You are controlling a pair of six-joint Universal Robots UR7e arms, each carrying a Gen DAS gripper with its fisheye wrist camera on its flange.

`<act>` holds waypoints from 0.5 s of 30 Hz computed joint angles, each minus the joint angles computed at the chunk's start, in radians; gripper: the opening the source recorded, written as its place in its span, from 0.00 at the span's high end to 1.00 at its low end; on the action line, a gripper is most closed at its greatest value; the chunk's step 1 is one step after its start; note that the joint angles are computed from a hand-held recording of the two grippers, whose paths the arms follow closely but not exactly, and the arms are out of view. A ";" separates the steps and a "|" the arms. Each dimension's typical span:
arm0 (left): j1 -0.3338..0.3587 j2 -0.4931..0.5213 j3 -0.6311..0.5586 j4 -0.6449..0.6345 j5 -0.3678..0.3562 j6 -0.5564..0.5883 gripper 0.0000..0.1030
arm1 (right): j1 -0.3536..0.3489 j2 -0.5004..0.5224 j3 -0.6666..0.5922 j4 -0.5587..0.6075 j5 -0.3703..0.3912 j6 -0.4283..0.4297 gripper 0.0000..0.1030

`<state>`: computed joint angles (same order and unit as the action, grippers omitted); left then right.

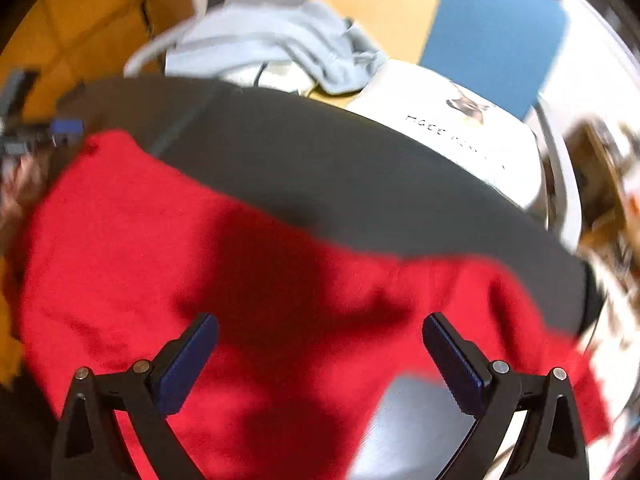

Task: Fold clothes

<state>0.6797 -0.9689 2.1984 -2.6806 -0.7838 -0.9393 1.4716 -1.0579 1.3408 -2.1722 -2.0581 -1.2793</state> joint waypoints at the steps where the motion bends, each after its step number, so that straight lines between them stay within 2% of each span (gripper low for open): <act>1: 0.028 -0.001 -0.013 -0.024 -0.036 0.066 0.47 | 0.015 0.040 -0.039 0.015 -0.041 -0.019 0.00; 3: 0.077 0.012 -0.053 -0.039 -0.086 0.160 0.47 | 0.042 0.123 -0.128 0.062 -0.122 -0.052 0.00; 9: 0.184 0.078 -0.185 0.018 -0.273 0.382 0.46 | 0.065 0.303 -0.355 0.353 -0.298 0.005 0.00; 11: 0.197 0.090 -0.196 0.015 -0.324 0.425 0.38 | 0.062 0.340 -0.386 0.412 -0.358 0.020 0.00; 13: 0.199 0.105 -0.202 0.012 -0.339 0.464 0.30 | 0.050 0.373 -0.431 0.500 -0.385 0.066 0.00; 15: 0.195 0.112 -0.201 0.014 -0.362 0.483 0.26 | 0.045 0.378 -0.456 0.521 -0.357 0.066 0.00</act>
